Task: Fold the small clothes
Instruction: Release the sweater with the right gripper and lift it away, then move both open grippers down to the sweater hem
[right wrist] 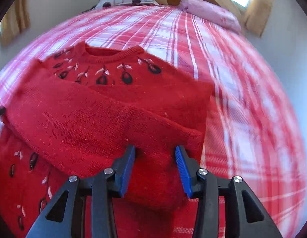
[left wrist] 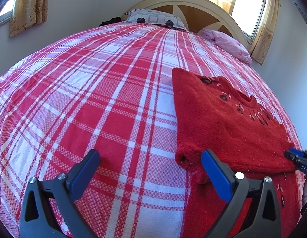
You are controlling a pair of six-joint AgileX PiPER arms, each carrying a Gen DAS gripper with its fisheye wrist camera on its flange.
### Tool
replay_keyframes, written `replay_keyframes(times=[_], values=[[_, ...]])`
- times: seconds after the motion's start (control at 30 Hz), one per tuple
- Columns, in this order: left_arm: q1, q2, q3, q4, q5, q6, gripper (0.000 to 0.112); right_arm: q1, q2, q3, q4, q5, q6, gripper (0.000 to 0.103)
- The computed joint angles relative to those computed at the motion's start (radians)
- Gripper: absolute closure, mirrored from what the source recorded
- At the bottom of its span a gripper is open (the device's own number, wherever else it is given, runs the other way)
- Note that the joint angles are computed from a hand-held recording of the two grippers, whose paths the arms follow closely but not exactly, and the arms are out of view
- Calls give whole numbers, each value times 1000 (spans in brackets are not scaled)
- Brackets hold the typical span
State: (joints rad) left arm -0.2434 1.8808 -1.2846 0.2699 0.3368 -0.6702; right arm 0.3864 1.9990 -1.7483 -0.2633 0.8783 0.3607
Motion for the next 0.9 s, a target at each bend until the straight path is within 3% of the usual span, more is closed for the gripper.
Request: replay_keyframes(times=[0.03, 0.17, 0.27, 0.4, 0.6, 0.77, 0.9], values=[[-4, 6, -10, 5, 10, 2, 9, -18, -31, 44, 29, -52, -9, 60], [-3, 2, -13, -47, 25, 68, 9, 3, -146, 157, 18, -118, 91, 58], [2, -67, 55, -121, 41, 144, 9, 52, -254, 269, -13, -97, 121, 58], [-48, -251, 261, 66, 4, -33, 9, 94, -441, 517, -23, -93, 172, 58], [-242, -384, 422, 425, 99, -323, 9, 178, -646, 778, -109, -104, 391, 58], [-357, -438, 509, 479, 170, -380, 9, 325, -762, 903, -231, -65, 638, 58], [-406, -517, 607, 589, 168, -503, 9, 448, -826, 977, -311, -16, 824, 58]])
